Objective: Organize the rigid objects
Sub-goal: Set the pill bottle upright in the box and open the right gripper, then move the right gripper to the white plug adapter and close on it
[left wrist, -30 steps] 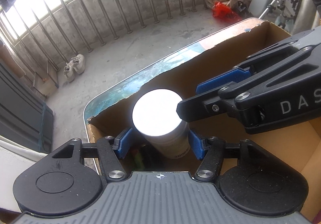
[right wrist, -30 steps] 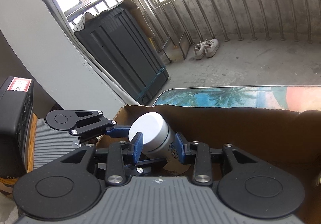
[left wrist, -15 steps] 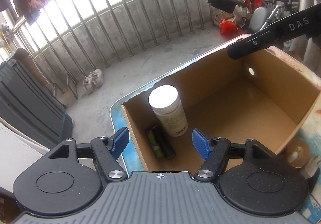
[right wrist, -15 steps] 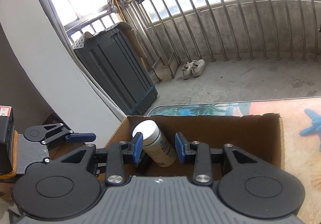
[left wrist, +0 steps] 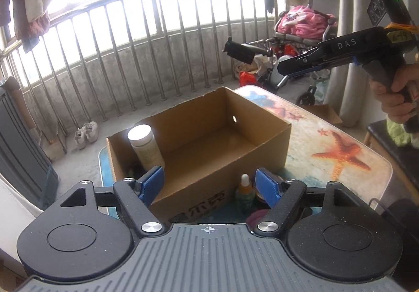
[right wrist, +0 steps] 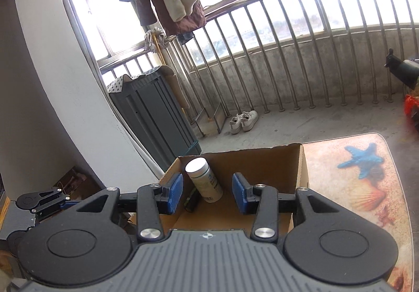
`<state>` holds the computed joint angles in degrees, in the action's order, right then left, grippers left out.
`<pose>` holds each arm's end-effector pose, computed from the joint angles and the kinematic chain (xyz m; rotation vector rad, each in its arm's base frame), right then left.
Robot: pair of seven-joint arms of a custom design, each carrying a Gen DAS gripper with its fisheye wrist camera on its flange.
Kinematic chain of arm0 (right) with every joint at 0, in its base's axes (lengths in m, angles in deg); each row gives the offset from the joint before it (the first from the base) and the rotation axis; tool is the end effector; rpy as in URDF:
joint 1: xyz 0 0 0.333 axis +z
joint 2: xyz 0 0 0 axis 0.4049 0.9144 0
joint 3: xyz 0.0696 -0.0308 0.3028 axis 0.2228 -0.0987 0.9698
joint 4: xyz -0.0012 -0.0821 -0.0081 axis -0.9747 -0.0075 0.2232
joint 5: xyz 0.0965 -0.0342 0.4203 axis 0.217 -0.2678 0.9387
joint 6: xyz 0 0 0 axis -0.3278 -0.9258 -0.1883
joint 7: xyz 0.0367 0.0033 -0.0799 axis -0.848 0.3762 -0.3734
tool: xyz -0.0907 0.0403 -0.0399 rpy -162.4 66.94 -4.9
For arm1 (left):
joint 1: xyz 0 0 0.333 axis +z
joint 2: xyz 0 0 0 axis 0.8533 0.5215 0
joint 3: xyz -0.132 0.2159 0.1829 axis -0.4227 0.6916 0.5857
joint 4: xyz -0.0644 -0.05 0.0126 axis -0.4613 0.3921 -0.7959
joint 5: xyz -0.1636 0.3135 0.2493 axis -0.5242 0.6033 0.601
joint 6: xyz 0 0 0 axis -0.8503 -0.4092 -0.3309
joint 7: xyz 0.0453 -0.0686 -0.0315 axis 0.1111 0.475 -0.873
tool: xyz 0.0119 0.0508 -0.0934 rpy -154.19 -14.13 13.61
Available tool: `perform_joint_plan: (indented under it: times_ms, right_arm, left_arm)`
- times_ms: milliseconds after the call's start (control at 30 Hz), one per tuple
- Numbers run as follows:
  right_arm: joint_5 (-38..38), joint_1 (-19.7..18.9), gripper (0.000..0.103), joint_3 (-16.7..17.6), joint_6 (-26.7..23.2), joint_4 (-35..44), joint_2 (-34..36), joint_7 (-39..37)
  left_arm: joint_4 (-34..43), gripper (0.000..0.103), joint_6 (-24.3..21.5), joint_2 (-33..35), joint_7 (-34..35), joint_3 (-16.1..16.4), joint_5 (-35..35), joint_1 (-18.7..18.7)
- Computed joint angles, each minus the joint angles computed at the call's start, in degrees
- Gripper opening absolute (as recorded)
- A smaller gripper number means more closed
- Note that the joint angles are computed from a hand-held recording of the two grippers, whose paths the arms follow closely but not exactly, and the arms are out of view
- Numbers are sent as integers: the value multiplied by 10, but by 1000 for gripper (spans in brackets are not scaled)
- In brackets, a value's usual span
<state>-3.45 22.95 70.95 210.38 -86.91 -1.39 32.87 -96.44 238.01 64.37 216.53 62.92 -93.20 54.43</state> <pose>0.7069 -0.0022 0.5264 -1.4171 1.4510 -0.4302 0.6628 -0.1989 0.5203 -1.0264 2.1942 -1.0450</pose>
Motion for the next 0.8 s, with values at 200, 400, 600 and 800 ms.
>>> perform_joint_plan:
  times_ms: [200, 400, 600, 800]
  right_arm:
    - [125, 20, 50, -14, 92, -142, -86, -149]
    - [145, 41, 50, -40, 68, -201, -88, -144]
    - [183, 46, 50, -40, 39, -211, -60, -160]
    - [201, 39, 50, -32, -6, -176, -27, -189]
  left_arm:
    - [-53, 77, 33, -3, 247, -67, -285, 25]
    - [-36, 75, 38, 47, 346, -65, -388, -11]
    - [-2, 71, 112, 111, 408, -88, -407, -28]
    - [25, 56, 107, 150, 317, -92, -323, -24]
